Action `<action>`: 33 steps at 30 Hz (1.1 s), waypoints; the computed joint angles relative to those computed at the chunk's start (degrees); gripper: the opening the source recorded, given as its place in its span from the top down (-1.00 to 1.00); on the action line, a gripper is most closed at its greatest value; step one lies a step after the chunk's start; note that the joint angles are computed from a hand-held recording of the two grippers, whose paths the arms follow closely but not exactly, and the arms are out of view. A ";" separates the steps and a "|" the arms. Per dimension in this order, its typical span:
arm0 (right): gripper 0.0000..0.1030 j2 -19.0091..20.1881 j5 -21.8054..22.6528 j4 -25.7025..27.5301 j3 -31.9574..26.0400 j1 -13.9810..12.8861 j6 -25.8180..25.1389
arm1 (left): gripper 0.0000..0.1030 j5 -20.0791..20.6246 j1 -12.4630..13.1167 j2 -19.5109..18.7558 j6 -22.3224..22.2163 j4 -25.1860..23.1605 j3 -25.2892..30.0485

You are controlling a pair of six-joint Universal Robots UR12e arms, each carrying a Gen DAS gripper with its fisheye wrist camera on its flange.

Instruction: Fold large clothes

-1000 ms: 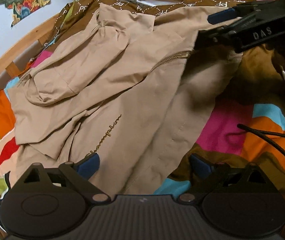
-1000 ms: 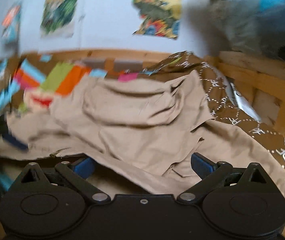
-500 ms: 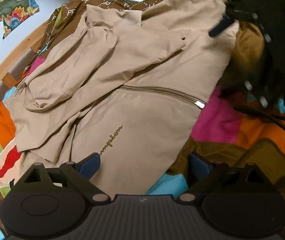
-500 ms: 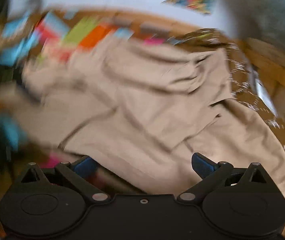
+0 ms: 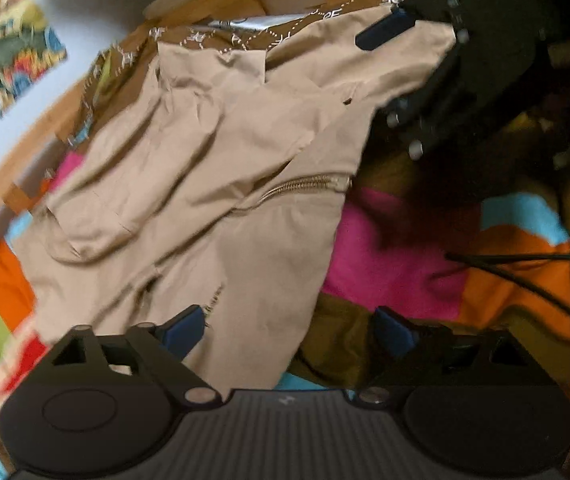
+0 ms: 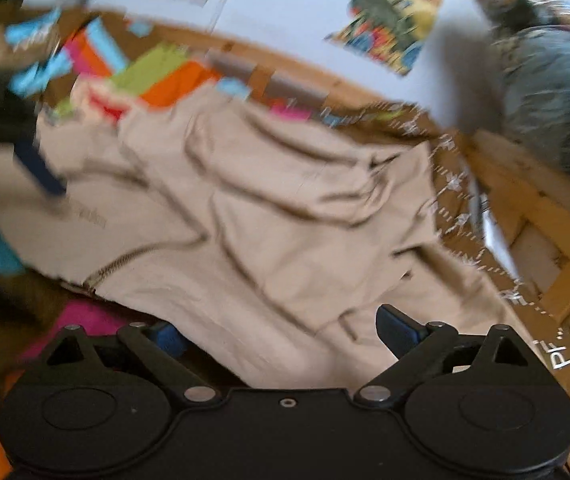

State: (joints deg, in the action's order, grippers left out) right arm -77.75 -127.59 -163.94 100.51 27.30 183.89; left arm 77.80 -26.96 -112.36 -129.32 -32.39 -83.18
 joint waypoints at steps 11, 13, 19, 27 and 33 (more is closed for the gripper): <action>-0.82 -0.10 -0.55 -7.02 1.08 -0.68 4.83 | 0.23 4.60 -0.17 -0.99 -3.90 11.26 -0.32; -0.83 -0.18 -0.57 -7.41 1.09 -0.68 4.97 | 0.56 4.07 -0.16 -0.91 -3.76 13.96 -0.98; -0.83 -1.79 2.36 -2.49 1.14 -0.29 -4.42 | 0.69 2.43 0.21 -1.47 -8.20 10.34 1.69; -0.14 -2.10 -1.05 8.89 0.76 0.71 -12.40 | 0.66 1.60 0.61 -1.61 -11.72 8.73 3.02; 0.46 -2.45 -3.89 8.16 1.44 -0.05 -4.94 | 0.50 2.06 0.74 -0.41 -5.49 9.97 -0.26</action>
